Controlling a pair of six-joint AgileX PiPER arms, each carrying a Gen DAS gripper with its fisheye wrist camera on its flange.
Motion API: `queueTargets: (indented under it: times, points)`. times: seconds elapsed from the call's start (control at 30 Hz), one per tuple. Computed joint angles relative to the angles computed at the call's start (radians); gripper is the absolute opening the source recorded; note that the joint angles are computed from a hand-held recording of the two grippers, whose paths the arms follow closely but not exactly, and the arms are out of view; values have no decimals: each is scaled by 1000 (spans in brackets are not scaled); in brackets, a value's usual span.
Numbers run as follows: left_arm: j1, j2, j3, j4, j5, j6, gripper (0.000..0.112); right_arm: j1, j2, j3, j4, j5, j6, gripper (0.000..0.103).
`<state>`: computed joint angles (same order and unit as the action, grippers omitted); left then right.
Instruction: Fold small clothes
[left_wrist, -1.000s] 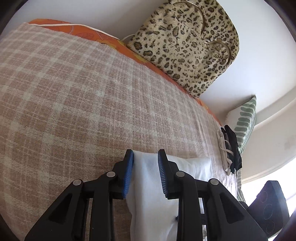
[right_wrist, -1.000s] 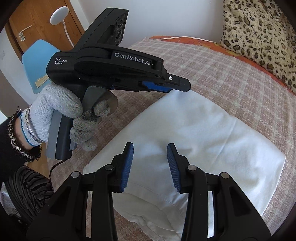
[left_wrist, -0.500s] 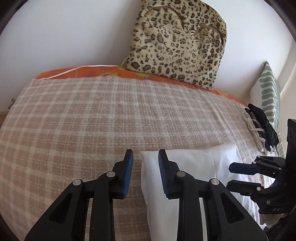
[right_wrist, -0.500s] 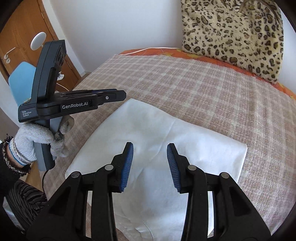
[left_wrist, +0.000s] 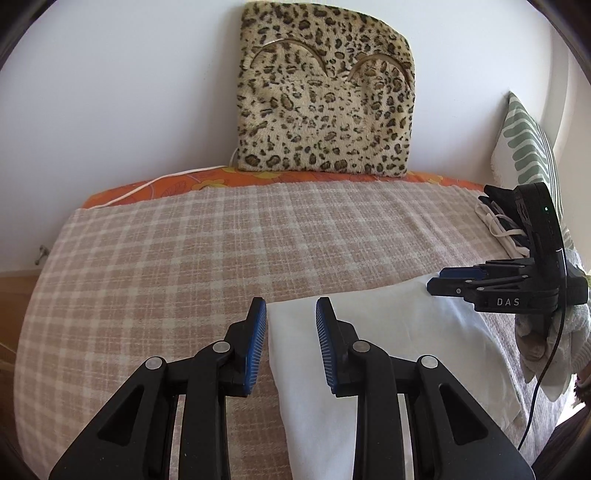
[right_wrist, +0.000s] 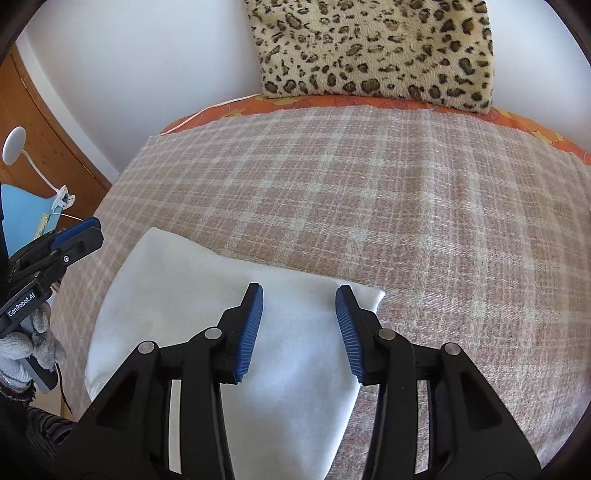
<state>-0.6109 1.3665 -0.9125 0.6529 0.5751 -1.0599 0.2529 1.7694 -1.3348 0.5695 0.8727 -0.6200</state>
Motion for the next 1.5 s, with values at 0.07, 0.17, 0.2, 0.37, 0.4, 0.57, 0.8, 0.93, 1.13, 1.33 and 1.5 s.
queueTargets:
  times: [0.07, 0.17, 0.2, 0.37, 0.4, 0.57, 0.8, 0.93, 1.13, 1.33, 1.5]
  points:
    - [1, -2, 1, -5, 2, 2, 26, -4, 0, -2, -25, -16, 22, 43]
    - [0, -15, 7, -17, 8, 7, 27, -20, -3, -5, -15, -13, 32, 44]
    - [4, -22, 10, -36, 4, 15, 28, -24, -7, -2, -13, -17, 32, 45]
    - [49, -94, 49, -229, -45, 113, 50, -79, -3, -7, 73, 15, -2, 57]
    - [60, -111, 58, -283, -54, 146, 52, -98, 1, -15, 103, 34, -15, 57]
    - [89, -209, 132, -502, -96, 230, 60, -198, 12, -31, 227, 121, -54, 59]
    - [60, -355, 284, -647, -140, 135, 60, -263, 21, -8, 290, 214, -118, 59]
    - [9, -415, 359, -574, -137, -35, 60, -264, 24, 15, 285, 233, -164, 59]
    - [6, -465, 452, -702, -193, 7, 60, -274, 56, 31, 322, 260, -207, 59]
    - [36, -430, 474, -955, -257, 246, 60, -283, 130, -12, 349, 314, -198, 59]
    - [45, -410, 494, -1077, -306, 353, 60, -285, 159, -36, 373, 335, -212, 59]
